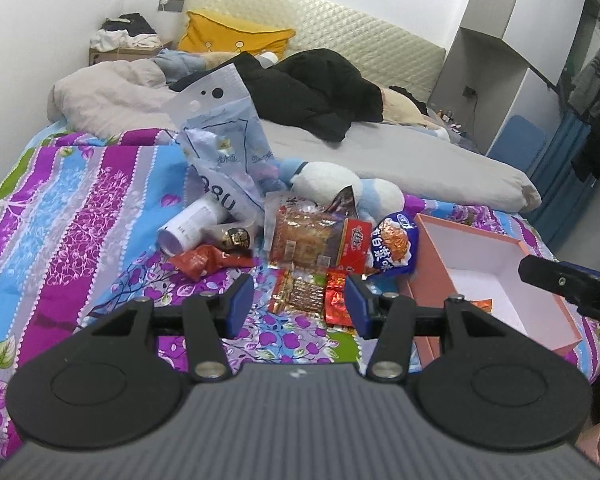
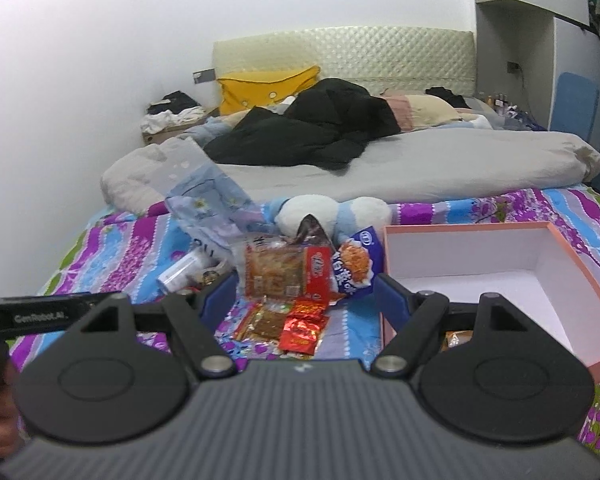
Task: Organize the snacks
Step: 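Withdraw both grippers from the box back toward the snack pile, then grasp the brown-red wrapper with the left gripper while the right gripper grasps the shiny red packet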
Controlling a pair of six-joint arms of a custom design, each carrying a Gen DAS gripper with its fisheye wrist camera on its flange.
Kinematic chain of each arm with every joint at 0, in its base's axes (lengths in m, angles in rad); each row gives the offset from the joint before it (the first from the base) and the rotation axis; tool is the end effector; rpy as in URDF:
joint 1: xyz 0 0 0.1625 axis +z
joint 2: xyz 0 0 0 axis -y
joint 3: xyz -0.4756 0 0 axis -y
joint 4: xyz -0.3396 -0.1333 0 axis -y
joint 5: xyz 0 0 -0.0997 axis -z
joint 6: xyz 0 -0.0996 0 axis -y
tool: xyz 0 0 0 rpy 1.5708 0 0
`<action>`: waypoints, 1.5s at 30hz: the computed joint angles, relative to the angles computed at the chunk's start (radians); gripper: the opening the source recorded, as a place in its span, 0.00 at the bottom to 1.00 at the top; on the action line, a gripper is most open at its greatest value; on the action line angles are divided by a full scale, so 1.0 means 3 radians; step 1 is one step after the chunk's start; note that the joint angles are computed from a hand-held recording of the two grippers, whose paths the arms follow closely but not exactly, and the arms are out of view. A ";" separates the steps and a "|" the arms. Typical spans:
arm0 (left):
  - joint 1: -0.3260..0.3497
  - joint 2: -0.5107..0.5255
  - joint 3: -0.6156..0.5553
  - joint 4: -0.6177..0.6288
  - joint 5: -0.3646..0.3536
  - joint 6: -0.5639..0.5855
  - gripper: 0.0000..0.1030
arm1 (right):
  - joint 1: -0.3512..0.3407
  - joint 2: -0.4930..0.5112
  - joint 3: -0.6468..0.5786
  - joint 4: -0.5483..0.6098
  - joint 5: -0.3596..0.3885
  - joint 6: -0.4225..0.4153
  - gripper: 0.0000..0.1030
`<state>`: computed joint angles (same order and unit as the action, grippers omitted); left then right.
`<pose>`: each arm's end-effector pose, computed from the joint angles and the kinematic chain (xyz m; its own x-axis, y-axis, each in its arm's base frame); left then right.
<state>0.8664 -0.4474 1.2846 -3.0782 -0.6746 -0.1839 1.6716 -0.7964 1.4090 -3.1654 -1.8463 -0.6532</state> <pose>-0.3397 -0.7257 0.1292 -0.8695 -0.0750 -0.4881 0.3545 0.5935 -0.7226 0.1807 -0.7310 0.3369 -0.7444 -0.2340 0.6254 -0.6401 0.5167 -0.5686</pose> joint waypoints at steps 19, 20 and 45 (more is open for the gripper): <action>0.0109 -0.0070 0.0135 0.0080 0.0004 -0.0183 0.54 | 0.0035 0.0166 -0.0081 0.0227 -0.0080 0.0038 0.75; 0.0109 -0.0075 0.0147 0.0071 0.0011 -0.0191 0.54 | 0.0028 0.0166 -0.0070 0.0220 -0.0068 0.0043 0.75; 0.0806 0.0839 -0.1835 0.1446 -0.0079 -0.0118 0.70 | -0.0274 0.1230 -0.1642 0.1221 -0.0203 -0.0169 0.75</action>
<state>1.1083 -0.1955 0.7341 -2.6444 -0.6984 -0.2194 1.5893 -0.4275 0.9164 -2.7992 -1.9073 -0.7041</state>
